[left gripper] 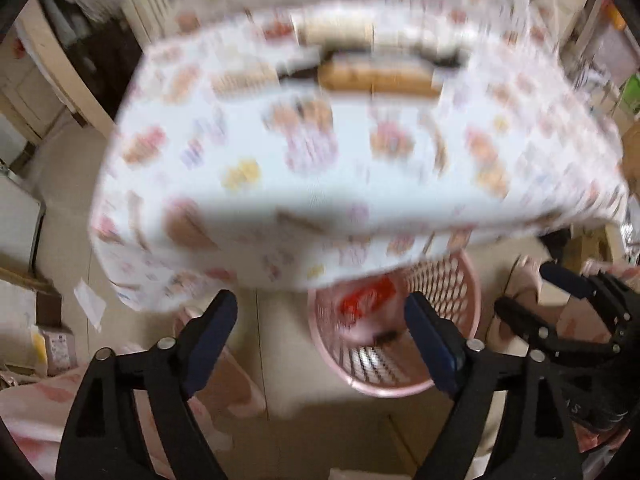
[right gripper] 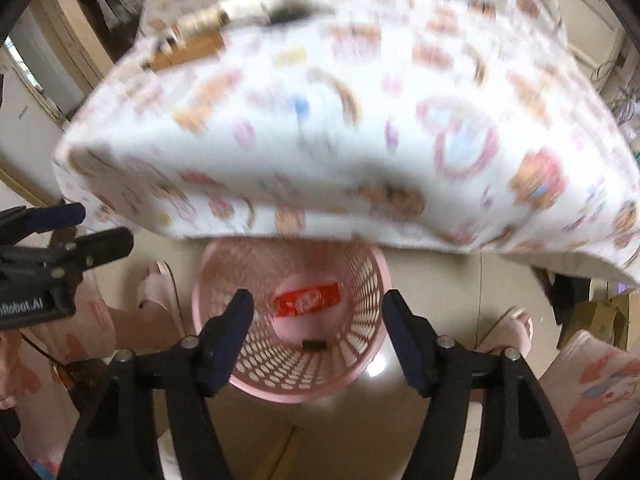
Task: Collect trash
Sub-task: 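Raise both tools back up to the items on the chair seat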
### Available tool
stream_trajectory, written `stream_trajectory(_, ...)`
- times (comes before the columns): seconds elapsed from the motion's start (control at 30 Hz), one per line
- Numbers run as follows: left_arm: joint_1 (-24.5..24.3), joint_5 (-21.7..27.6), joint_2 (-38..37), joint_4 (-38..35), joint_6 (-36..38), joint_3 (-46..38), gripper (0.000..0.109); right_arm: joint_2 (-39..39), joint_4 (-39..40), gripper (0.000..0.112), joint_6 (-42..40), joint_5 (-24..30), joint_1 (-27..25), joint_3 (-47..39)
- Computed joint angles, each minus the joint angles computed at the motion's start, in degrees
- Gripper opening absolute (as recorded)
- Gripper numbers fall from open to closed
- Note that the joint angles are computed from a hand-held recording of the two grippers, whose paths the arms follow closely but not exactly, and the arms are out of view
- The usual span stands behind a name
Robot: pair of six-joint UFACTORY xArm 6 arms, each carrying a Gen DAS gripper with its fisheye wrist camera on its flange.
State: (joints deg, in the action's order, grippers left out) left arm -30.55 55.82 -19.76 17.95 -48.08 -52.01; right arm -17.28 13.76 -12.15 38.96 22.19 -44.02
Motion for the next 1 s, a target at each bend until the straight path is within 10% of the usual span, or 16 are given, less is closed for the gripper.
stream_trajectory(0.3, -0.7, -2.2, -8.4, 17.6, -12.7, 0.3, 0.102, -8.1, 2.8, 0.096, -4.3, -9.7, -0.2, 1.6)
stream_trajectory(1.0, 12.1, -12.5, 2.8, 4.8, -0.3, -4.4, 0.102, 2.0, 6.8, 0.103, -8.2, -15.0, -1.5, -8.9)
